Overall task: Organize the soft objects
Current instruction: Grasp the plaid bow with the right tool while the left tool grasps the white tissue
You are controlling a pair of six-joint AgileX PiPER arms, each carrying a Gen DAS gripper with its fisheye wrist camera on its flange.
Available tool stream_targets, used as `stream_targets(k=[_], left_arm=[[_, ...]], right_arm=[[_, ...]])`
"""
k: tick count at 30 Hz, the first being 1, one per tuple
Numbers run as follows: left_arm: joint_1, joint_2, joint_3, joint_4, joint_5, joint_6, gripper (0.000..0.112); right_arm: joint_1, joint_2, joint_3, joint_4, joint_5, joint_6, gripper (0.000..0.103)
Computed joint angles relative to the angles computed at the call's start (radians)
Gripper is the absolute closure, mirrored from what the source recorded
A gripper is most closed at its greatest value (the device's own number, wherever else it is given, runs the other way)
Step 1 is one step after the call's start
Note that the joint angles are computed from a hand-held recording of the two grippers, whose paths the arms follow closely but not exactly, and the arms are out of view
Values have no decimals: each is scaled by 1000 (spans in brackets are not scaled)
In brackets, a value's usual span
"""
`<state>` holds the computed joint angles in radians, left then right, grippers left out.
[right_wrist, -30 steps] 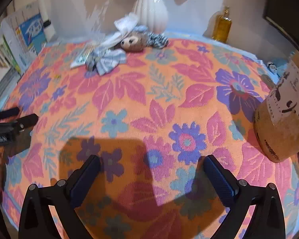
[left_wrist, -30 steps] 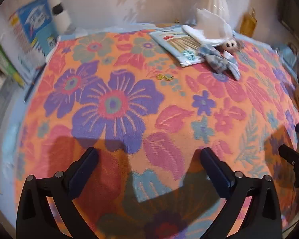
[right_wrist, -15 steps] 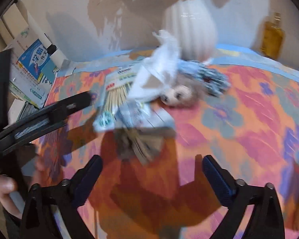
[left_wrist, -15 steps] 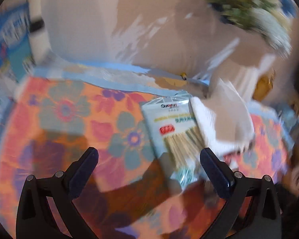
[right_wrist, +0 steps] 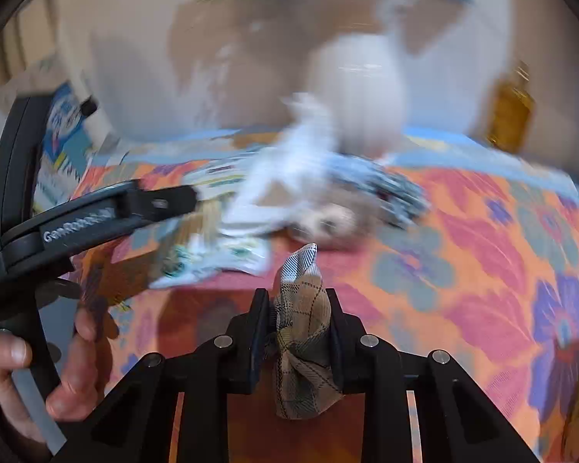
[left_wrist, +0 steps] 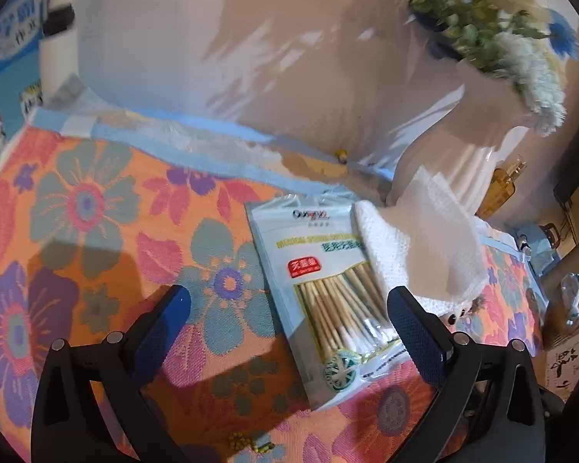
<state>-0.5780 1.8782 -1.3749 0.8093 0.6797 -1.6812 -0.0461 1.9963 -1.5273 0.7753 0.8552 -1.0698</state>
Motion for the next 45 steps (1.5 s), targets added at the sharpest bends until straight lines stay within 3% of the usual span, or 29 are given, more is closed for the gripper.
stream_targets(k=[2, 4, 8, 12, 14, 15, 16, 18, 19, 20, 25, 28, 31, 35, 38, 39, 41, 43, 44, 45], left_arm=[[-43, 3, -23, 68, 27, -8, 10], [-66, 25, -79, 61, 15, 84, 10], [-66, 113, -281, -123, 34, 367, 10], [-30, 233, -509, -263, 114, 550, 13], [1, 272, -558, -353, 100, 624, 39], [23, 279, -558, -424, 80, 676, 62], [41, 282, -547, -485, 58, 714, 76], [55, 232, -433, -508, -53, 709, 86], [59, 208, -384, -508, -96, 703, 105], [58, 184, -348, -499, -117, 689, 107], [31, 10, -129, -353, -228, 518, 107], [-27, -81, -49, -212, -191, 404, 107], [-49, -152, 14, -268, -187, 438, 107], [-68, -161, 50, -439, -107, 537, 107], [-104, -84, 3, -371, 46, 473, 105], [-109, -52, -20, -358, 94, 461, 100], [-117, -47, 2, -300, 83, 407, 96], [-123, -48, 9, -257, 81, 373, 76], [-130, -33, -12, -233, 121, 354, 68], [-137, -12, -38, -213, 169, 337, 45]], right_arm=[[-70, 28, -36, 46, 68, 6, 76], [-108, 47, -60, 75, 109, 17, 77], [-143, 89, -121, 102, 189, 38, 77], [-137, 77, -111, 89, 178, 21, 77], [-133, 63, -88, 96, 162, 0, 77], [-132, 63, -89, 94, 164, 0, 77], [-122, 63, -83, 92, 155, 6, 76], [-118, 78, -105, 79, 170, 35, 76], [-111, 87, -117, 76, 175, 54, 76], [-115, 100, -136, 72, 192, 69, 76], [-128, 138, -187, 73, 230, 108, 76], [-123, 128, -172, 70, 213, 100, 76], [-119, 119, -156, 70, 197, 90, 76], [-126, 126, -167, 73, 214, 100, 76], [-130, 139, -187, 71, 232, 116, 76], [-130, 139, -189, 70, 233, 117, 76], [-128, 135, -186, 68, 231, 117, 76], [-127, 136, -187, 66, 233, 119, 76], [-127, 137, -189, 66, 235, 120, 76], [-128, 139, -192, 64, 238, 122, 76]])
